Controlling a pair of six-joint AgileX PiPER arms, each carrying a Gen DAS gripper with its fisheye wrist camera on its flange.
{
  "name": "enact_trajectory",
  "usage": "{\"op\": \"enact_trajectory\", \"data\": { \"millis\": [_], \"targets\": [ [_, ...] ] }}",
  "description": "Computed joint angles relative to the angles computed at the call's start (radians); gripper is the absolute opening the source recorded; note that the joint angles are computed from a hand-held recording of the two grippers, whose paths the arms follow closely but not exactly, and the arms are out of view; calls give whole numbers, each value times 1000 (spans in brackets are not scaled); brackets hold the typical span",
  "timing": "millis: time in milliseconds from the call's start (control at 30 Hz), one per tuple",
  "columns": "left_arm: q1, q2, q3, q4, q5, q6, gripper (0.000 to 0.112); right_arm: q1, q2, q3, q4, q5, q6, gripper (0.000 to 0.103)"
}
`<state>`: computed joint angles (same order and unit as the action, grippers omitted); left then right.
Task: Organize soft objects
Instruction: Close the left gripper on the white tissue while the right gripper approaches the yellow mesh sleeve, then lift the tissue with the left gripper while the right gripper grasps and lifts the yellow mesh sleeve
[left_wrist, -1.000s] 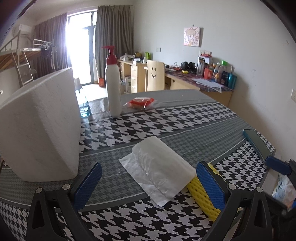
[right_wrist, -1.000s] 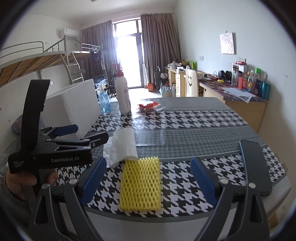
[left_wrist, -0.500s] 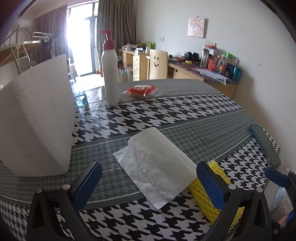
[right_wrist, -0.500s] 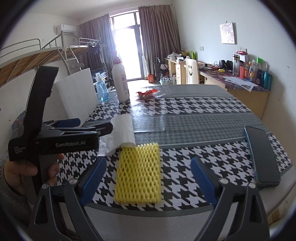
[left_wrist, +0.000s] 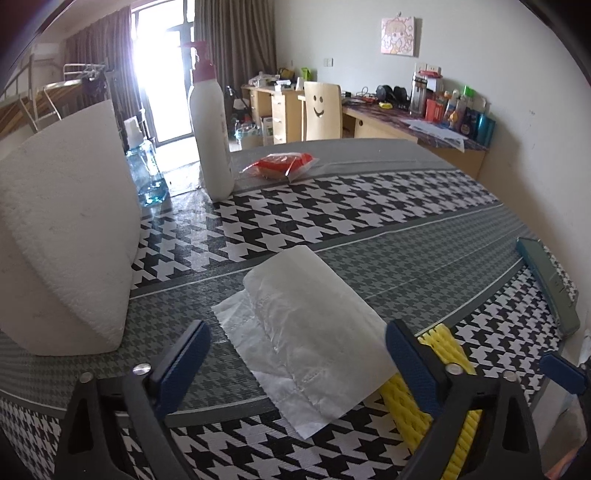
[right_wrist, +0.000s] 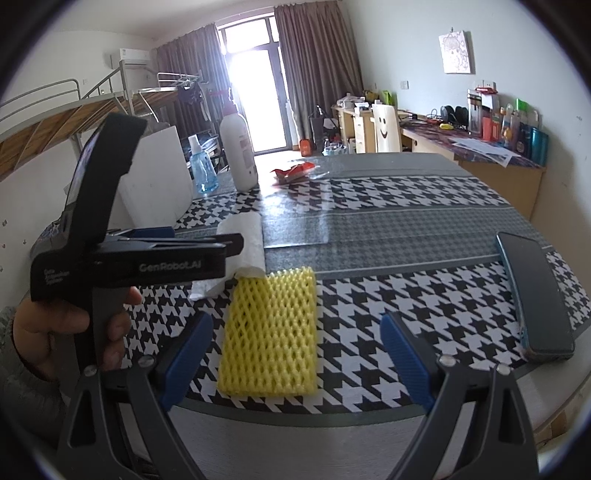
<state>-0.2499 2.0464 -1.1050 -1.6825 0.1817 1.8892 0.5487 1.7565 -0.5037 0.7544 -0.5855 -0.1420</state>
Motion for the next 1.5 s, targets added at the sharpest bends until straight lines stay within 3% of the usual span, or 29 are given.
{"op": "enact_trajectory", "data": {
  "millis": [167,300,400,533,600,667,767,1200,1367,1500],
  "targets": [
    [-20,28,-32,212,-23,-218,85,-15,-3,8,-28,6,16,94],
    [-21,34,-33,233,-17,-232,79,-25,-10,8,-46,16,18,94],
    [-16,40,-43,339,3,-332,69,-28,-10,5,-52,23,12,94],
    [-12,53,-61,452,36,-438,54,-42,-6,1,-70,37,17,94],
    [-7,51,-58,422,48,-407,43,-43,-4,-3,-64,44,10,94],
    [4,52,-57,402,71,-385,23,-46,-5,-3,-65,48,9,94],
    [28,52,-60,419,123,-388,10,-44,-9,-4,-55,53,-1,94],
    [130,-66,58,216,213,-132,7,-20,34,-53,-36,92,-28,94],
    [156,-108,108,157,241,-48,7,10,46,-72,38,105,-107,94],
    [180,-131,137,136,262,-12,7,28,59,-98,108,126,-189,86]
  ]
}}
